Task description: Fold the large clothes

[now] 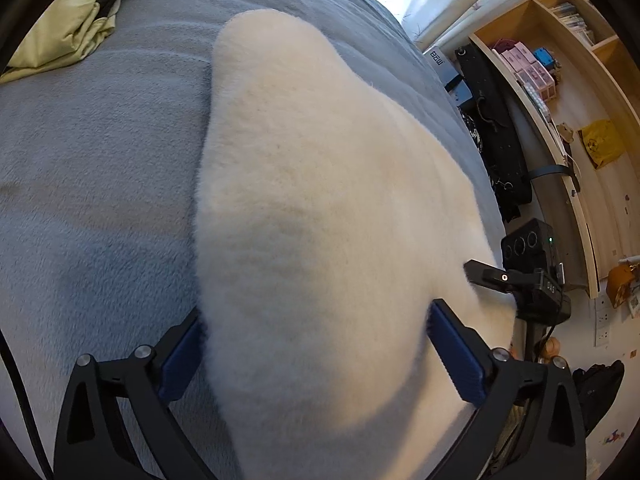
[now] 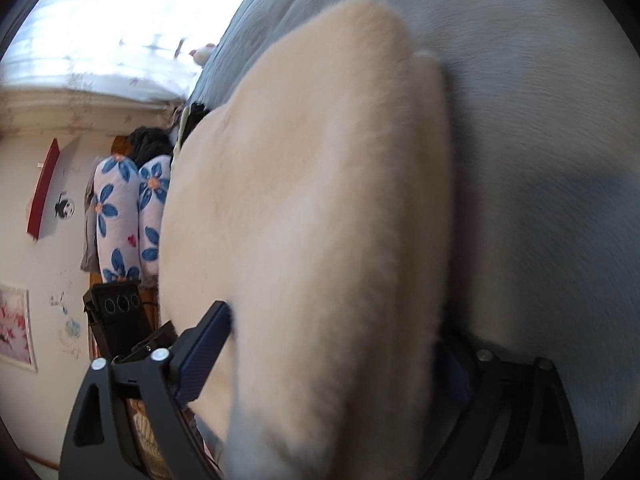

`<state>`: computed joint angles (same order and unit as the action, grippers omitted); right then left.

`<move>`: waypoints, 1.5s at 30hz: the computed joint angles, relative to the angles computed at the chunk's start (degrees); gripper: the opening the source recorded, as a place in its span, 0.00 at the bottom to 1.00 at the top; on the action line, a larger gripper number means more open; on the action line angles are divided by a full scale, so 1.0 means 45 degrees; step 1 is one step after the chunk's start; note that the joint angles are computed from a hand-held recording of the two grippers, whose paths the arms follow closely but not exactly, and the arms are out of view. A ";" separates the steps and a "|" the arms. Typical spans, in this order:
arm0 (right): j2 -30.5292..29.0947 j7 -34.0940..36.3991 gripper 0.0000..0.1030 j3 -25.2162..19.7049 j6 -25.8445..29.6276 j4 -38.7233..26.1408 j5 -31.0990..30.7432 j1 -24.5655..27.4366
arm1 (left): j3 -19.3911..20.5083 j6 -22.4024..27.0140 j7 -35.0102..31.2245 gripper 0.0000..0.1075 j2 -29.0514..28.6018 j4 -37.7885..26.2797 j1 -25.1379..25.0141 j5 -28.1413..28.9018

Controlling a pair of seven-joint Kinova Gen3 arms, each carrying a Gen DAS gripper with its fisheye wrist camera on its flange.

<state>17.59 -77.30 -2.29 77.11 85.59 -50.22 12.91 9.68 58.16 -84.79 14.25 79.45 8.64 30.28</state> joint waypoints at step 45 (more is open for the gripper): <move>-0.4339 -0.5762 0.42 -0.0672 -0.2921 0.0304 0.5069 -0.4917 | -0.0558 0.0577 0.1044 0.57 -0.2982 -0.0165 0.1153 -0.4431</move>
